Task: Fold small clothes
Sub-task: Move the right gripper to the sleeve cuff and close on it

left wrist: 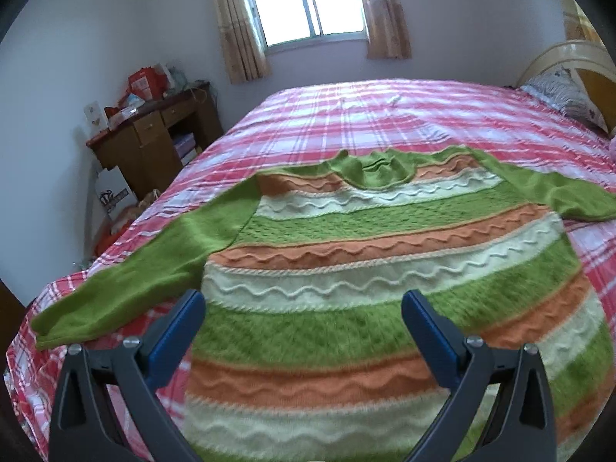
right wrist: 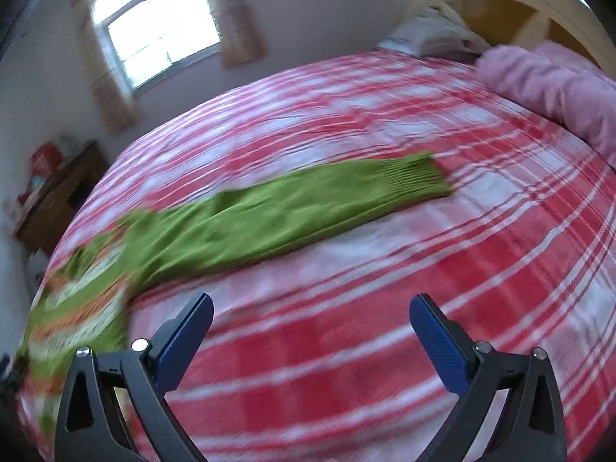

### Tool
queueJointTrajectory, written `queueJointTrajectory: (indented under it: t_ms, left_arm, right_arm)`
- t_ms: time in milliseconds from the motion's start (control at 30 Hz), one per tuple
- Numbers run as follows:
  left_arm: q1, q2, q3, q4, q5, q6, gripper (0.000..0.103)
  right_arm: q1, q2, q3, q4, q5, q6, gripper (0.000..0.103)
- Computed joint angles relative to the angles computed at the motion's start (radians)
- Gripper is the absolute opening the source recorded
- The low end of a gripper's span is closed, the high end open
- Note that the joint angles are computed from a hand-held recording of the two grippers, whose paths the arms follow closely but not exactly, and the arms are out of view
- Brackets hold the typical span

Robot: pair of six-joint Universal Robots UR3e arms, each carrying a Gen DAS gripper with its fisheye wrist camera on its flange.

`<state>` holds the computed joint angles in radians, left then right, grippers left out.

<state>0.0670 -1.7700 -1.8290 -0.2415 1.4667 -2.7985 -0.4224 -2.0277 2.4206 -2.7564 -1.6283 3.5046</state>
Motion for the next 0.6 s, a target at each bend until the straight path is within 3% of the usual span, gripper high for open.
queueJointTrajectory:
  t_ms: [133,200,367,467,533,600]
  left_arm:
    - [-0.025,-0.102,0.107,-0.030,0.034,-0.028,0.103]
    - [-0.034,-0.139,0.150,-0.048,0.050,-0.042,0.103]
    - [-0.045,-0.204,0.223,-0.089,0.076,-0.069,0.103]
    - [-0.047,-0.223,0.242,-0.114,0.085,-0.079,0.103]
    - [-0.048,-0.241,0.266,-0.145,0.080,-0.086,0.103]
    - [-0.047,-0.251,0.275,-0.160,0.072,-0.090,0.103]
  right_arm:
    - [-0.227,0.050,-0.002,-0.013,0.095,-0.092,0.101]
    - [-0.335,0.090,-0.017,-0.014,0.155,-0.123,0.096]
    - [-0.430,0.269,-0.121,-0.044,0.177,-0.134,0.080]
    - [-0.417,0.375,-0.215,-0.050,0.148,-0.139,0.079]
    - [-0.414,0.426,-0.258,-0.051,0.147,-0.138,0.071]
    - [-0.389,0.476,-0.310,-0.019,0.137,-0.155,0.051]
